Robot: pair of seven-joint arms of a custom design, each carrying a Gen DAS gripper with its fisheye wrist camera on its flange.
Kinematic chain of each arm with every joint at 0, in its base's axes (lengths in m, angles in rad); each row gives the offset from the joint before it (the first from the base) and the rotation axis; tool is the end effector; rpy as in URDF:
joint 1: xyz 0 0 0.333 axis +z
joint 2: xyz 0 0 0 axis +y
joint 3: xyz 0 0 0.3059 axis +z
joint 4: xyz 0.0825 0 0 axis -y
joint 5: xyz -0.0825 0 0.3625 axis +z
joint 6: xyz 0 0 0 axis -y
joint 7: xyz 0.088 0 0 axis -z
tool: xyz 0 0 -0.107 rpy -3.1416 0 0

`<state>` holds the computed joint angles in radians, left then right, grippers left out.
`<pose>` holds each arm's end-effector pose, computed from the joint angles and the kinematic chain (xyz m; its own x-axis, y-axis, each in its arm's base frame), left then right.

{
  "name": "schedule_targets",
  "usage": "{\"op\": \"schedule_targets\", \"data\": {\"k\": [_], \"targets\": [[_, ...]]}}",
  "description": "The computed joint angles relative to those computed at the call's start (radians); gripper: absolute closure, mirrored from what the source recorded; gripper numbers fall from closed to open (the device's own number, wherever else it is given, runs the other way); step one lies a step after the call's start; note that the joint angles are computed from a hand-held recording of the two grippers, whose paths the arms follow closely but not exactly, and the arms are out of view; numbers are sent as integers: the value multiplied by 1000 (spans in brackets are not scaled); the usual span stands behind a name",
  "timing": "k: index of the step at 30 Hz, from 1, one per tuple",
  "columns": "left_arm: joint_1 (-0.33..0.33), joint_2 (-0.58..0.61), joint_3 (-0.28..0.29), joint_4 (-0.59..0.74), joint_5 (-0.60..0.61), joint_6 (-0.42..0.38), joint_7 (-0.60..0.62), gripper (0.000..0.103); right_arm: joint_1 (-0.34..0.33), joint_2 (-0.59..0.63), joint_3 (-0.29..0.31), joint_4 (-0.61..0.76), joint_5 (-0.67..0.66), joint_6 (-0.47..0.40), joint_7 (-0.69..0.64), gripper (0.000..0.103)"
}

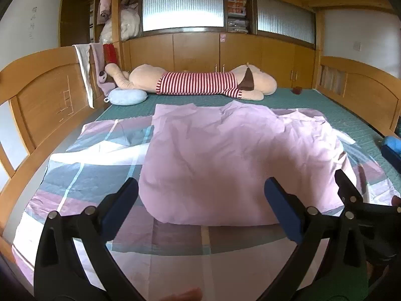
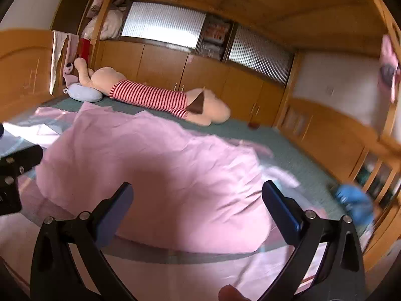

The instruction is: Fold large clothes

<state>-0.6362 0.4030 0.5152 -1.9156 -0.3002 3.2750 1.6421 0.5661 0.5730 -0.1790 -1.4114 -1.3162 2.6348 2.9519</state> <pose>0.6424 -0.0910 0.4379 -0.0015 -0.9997 -0.0234 -0.5237 0.0208 -0.8517 0.6516 0.3239 0.4287 -0.0663 -0.9682 0.2414 -0.4368 -0.1894 -0.8794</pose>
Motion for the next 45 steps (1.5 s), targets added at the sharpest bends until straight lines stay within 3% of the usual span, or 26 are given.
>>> {"op": "schedule_targets", "data": {"k": [2, 6, 9, 12, 16, 21, 45], "targets": [[5, -5, -6, -11, -1, 9, 4, 2, -24, 4, 14, 2, 42, 33, -8, 1], [-43, 9, 46, -11, -17, 12, 15, 2, -54, 11, 23, 0, 143, 84, -35, 1], [-19, 7, 18, -7, -23, 12, 32, 2, -64, 11, 21, -7, 207, 114, -49, 1], [-35, 13, 34, -7, -33, 16, 42, 2, -52, 8, 2, -15, 227, 120, -39, 1], [-15, 11, 6, -8, -45, 28, 66, 2, -38, -1, -20, -27, 217, 132, -12, 1], [-42, 21, 30, -5, -80, 28, 95, 2, -30, -11, -28, -38, 195, 130, 18, 1], [-27, 21, 10, -1, -97, 26, 113, 2, -40, -7, -12, -32, 196, 123, 5, 1]]}}
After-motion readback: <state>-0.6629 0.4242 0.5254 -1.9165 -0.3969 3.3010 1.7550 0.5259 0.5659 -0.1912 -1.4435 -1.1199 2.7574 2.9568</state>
